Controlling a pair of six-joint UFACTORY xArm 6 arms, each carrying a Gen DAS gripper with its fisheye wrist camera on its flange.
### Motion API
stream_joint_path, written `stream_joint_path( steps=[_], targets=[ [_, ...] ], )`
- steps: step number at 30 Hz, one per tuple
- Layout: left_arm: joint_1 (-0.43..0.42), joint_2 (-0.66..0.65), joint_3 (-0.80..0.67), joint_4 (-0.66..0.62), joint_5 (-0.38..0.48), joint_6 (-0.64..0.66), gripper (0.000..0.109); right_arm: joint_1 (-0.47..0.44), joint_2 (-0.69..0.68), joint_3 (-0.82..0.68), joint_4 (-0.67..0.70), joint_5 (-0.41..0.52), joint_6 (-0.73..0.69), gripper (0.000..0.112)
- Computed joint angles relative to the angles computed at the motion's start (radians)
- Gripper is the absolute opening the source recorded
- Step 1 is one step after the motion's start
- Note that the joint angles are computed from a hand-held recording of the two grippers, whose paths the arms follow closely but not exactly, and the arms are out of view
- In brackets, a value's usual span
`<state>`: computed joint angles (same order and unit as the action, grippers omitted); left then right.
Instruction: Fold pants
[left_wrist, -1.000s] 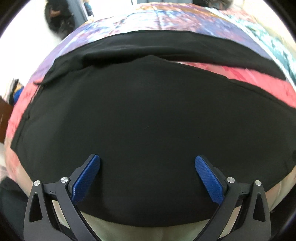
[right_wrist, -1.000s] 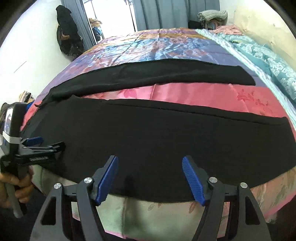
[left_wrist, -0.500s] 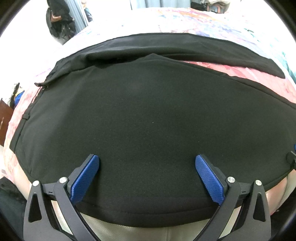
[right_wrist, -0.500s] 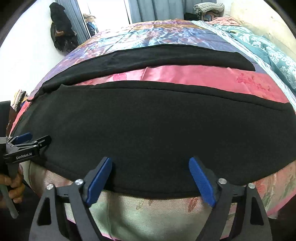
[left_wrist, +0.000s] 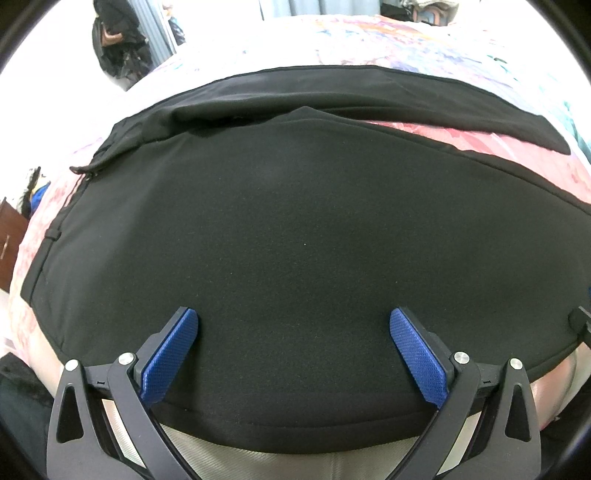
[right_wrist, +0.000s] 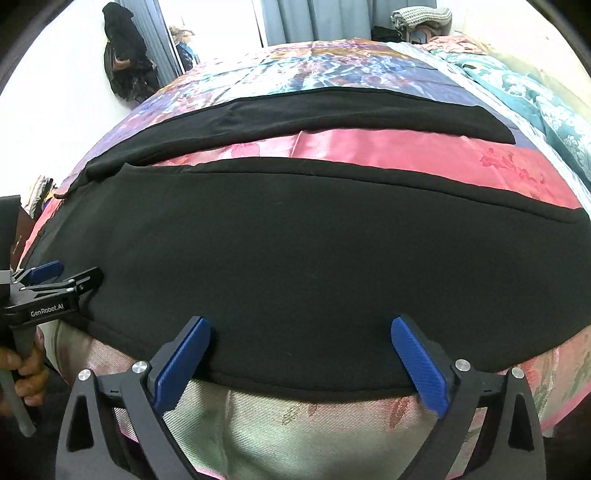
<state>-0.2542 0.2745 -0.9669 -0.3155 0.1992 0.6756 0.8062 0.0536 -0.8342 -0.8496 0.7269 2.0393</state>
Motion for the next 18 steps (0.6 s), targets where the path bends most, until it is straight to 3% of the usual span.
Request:
stream_joint_path(
  steps=[5, 11, 15, 18],
  targets=[
    [0.000, 0.001, -0.004, 0.003, 0.002, -0.005, 0.103, -0.003, -0.032, 0.024, -0.008, -0.005, 0.026, 0.099],
    [0.008, 0.007, -0.034, 0.018, 0.055, -0.015, 0.103, -0.041, -0.221, 0.216, 0.060, 0.035, 0.117, 0.099],
    [0.022, 0.019, -0.088, 0.058, 0.145, -0.047, 0.103, -0.096, -0.469, 0.436, 0.147, 0.116, 0.145, 0.099],
    [0.046, 0.027, -0.134, 0.157, 0.163, -0.137, 0.103, -0.107, -0.658, 0.554, 0.244, 0.268, 0.139, 0.095]
  ],
)
